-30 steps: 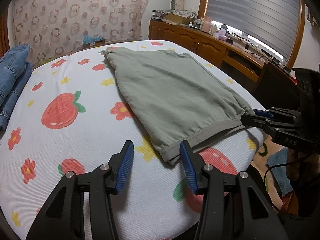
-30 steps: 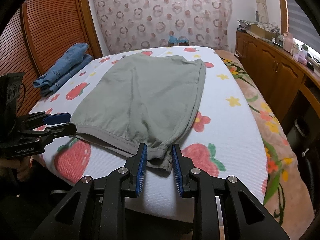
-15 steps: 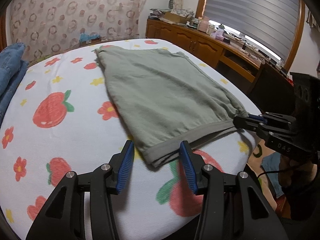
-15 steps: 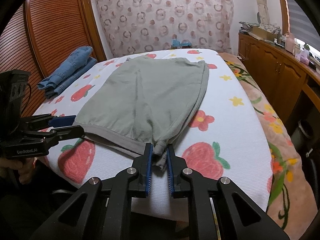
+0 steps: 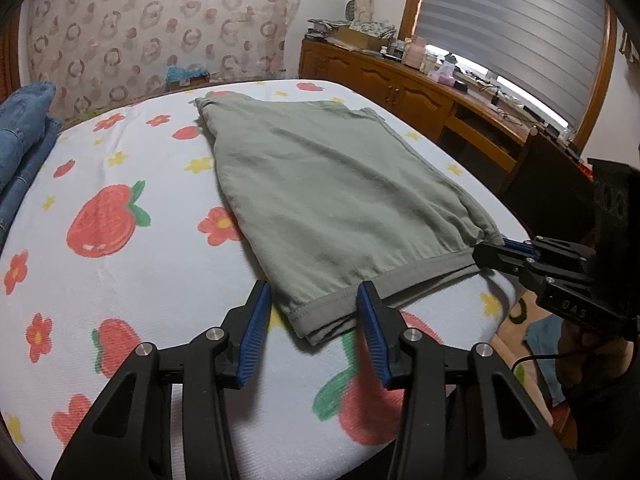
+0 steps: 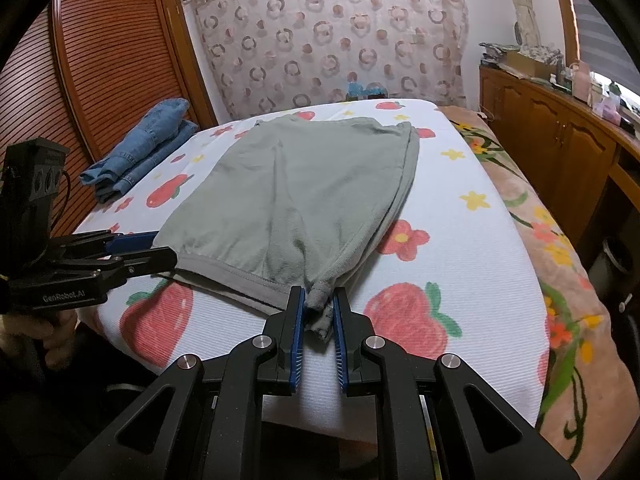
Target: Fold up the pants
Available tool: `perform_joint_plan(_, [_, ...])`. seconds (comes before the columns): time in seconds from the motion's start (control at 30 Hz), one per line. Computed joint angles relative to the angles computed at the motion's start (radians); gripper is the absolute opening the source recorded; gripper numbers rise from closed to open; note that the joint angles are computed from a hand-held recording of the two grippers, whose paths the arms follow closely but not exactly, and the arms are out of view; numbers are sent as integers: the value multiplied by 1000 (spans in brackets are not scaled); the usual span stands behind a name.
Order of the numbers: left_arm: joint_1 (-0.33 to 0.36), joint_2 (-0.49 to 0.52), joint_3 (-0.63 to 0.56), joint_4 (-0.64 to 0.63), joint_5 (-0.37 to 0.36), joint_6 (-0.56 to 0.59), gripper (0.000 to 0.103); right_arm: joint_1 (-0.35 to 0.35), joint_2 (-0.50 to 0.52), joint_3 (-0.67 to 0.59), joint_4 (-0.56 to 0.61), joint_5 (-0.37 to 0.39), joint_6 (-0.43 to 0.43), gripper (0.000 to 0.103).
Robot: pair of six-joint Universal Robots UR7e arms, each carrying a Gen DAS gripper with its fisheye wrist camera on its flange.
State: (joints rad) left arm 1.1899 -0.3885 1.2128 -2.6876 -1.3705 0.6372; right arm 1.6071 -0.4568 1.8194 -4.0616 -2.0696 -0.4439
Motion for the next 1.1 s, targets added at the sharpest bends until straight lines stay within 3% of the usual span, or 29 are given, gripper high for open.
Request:
perform_joint_plan(0.2, [4, 2, -7, 3, -7, 13, 45, 9, 11, -16, 0, -24, -14, 13])
perform_joint_plan(0.5, [10, -9, -20, 56, -60, 5, 10, -9, -15, 5, 22, 49, 22, 9])
perform_joint_plan(0.73, [2, -58, 12, -5, -147, 7, 9, 19, -41, 1, -5, 70, -30, 9])
perform_joint_plan(1.1, [-37, -173, 46, -128, -250, 44, 8, 141, -109, -52, -25, 93, -186, 8])
